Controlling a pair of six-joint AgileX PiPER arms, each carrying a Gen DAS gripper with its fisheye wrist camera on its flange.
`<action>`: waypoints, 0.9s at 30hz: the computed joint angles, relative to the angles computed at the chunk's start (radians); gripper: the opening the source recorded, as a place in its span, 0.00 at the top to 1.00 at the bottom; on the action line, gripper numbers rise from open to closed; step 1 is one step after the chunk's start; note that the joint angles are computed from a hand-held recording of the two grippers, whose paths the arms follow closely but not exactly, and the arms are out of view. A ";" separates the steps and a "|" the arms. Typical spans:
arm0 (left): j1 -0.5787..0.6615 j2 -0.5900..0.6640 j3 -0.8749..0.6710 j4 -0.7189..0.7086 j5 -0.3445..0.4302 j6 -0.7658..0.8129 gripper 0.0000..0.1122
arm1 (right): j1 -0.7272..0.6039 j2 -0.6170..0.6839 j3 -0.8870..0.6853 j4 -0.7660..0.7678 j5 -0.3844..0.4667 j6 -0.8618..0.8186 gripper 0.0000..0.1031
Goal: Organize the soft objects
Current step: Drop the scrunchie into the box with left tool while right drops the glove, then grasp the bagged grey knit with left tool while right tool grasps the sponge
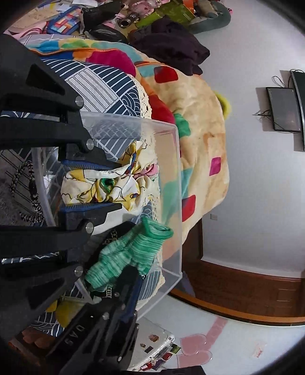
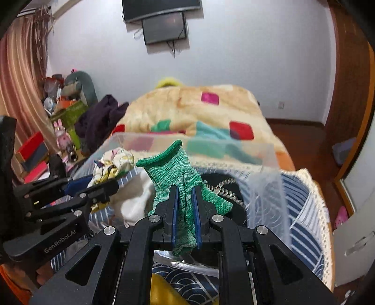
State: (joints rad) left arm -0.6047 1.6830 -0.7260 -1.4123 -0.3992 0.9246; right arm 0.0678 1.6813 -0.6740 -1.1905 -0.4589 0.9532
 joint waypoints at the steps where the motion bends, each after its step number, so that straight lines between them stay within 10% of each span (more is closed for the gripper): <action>1: -0.003 0.001 -0.001 -0.005 0.000 0.009 0.78 | 0.000 0.004 0.001 -0.017 0.005 0.010 0.89; 8: -0.008 -0.014 0.004 -0.015 0.019 0.014 0.56 | -0.012 0.001 0.002 -0.098 0.006 0.064 0.87; 22: -0.128 -0.246 0.157 -0.032 -0.078 -0.014 0.26 | -0.116 -0.170 0.128 -0.019 -0.087 -0.058 0.30; 27: -0.215 -0.328 0.224 -0.069 -0.157 -0.053 0.13 | -0.182 -0.230 0.176 -0.063 -0.161 -0.044 0.26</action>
State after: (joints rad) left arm -0.8197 1.3546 -0.5017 -1.4810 -0.5559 0.8721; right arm -0.1138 1.4513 -0.4980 -1.2539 -0.6201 0.9089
